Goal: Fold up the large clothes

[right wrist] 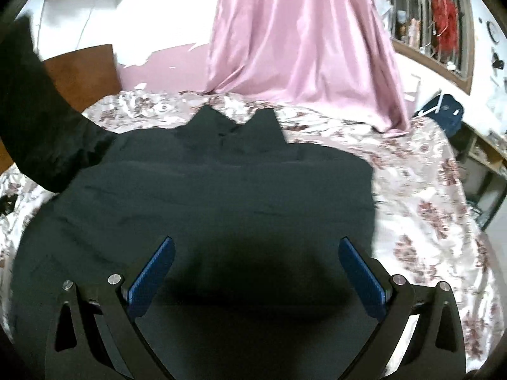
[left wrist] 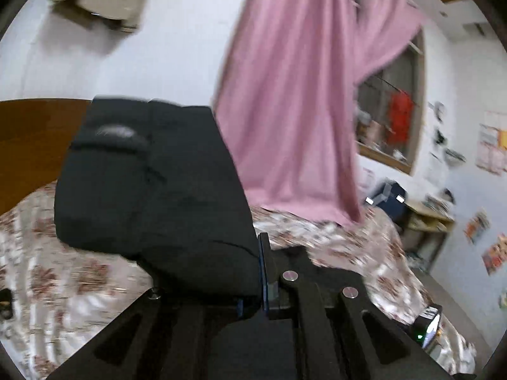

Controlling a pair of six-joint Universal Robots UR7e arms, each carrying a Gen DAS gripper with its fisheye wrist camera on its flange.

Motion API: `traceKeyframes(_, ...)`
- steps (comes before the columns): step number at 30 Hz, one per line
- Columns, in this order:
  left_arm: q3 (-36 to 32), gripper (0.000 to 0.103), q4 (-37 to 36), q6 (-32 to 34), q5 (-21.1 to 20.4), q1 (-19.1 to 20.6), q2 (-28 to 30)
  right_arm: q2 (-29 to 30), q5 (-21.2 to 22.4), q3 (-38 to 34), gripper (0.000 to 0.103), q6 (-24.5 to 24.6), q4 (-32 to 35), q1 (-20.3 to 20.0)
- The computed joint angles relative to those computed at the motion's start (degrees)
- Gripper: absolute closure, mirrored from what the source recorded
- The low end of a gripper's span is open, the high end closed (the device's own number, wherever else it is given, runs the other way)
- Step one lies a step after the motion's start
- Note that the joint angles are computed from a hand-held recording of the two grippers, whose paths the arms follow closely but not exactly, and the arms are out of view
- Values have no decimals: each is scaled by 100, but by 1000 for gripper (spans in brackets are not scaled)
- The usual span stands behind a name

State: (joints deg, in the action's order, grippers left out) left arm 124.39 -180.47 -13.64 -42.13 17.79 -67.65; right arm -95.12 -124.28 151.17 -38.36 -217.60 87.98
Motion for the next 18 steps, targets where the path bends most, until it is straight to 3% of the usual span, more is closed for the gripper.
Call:
traceKeyframes(6,-393,96,167,-16,-1076,72,857,-1225,256,262,2,-262,720,-644)
traceKeyframes(10,-438,96,500,-420,-1493,87,1310,-2023,566,294,2,-359,1296,-1187)
traceKeyframes(18,-407,95,1089,-827,-2019,222,1860,-2582,1218,199,2,0,2100,-1869)
